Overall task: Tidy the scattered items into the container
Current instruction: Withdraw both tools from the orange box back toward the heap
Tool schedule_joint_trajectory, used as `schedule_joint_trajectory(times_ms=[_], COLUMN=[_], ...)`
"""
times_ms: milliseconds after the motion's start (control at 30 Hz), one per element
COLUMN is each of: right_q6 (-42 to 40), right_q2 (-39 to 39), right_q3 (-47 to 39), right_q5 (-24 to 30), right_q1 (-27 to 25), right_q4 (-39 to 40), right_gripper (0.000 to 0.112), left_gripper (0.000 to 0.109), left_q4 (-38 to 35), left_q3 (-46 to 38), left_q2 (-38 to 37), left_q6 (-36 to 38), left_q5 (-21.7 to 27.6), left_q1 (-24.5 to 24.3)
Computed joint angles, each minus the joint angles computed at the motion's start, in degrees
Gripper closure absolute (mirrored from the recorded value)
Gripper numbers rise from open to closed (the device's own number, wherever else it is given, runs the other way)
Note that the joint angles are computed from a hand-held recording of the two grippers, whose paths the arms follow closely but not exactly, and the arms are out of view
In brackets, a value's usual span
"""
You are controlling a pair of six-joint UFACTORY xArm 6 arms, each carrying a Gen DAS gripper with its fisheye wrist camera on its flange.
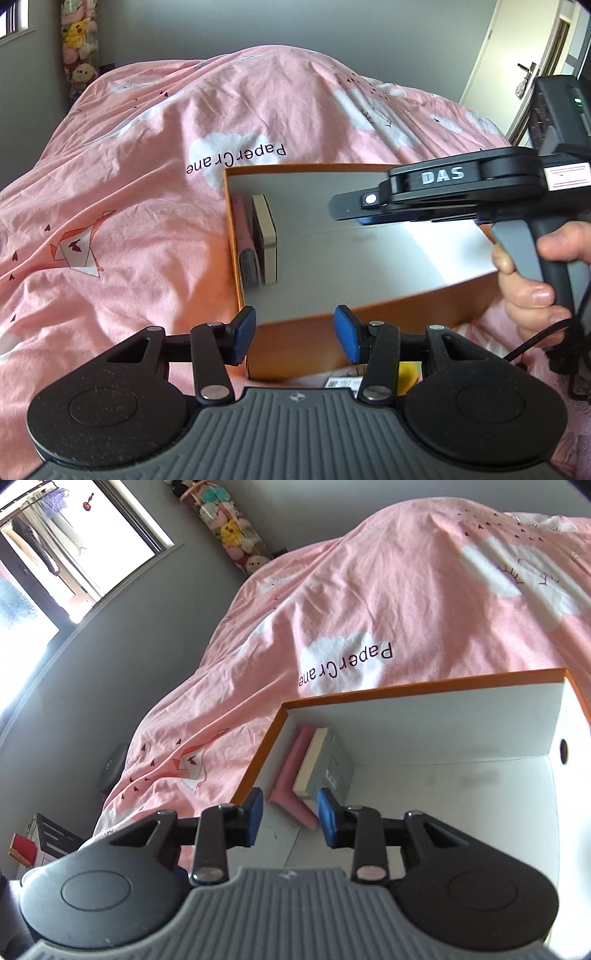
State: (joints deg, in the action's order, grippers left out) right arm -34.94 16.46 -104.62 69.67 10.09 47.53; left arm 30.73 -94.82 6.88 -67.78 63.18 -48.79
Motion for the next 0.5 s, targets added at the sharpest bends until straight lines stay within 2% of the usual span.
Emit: schedule_joint_trajectory(times_ms=[100,233,267,333,400,500], right_q6=[-2.55,-1.62,-2.03,-4.92,-6.30,-5.53], right_q2=[-5.91,-12.39,-14.27,-18.94,-22.87,-25.18], right_q3=[7.84,16.98,19.67,25.79,30.14,32.55], right_q5=[-2.63,-3.79,-4.54,-8.11,-10.73,-7.85], right_q1=[-1.40,-3.77,-4.35,-5.08,-5.67,-7.90], right_q4=[0.73,0.69,1.09,2.25,2.28,2.35], right_gripper=[0.070,0.070,0.073,0.079,0.078,0.078], left_gripper=[0.053,0.053,0.053,0.053,0.053,0.053], left_q4=[0.65,-0.68,-0.64,-0.19,-0.64,-0.64], left_q3=[0.84,0.76,0.42,-0.39,-0.75,-0.69], left_q2=[-0.38,0.67,1.25,2.48,3.37,4.02], left_q6=[-0.14,2.25,3.03,4.38,4.77,3.67], left_q5=[0.40,0.34,0.80,1.94,2.26,2.51], left_q1=[-1.57,-2.97,-3.56,-4.79,-5.59,-6.60])
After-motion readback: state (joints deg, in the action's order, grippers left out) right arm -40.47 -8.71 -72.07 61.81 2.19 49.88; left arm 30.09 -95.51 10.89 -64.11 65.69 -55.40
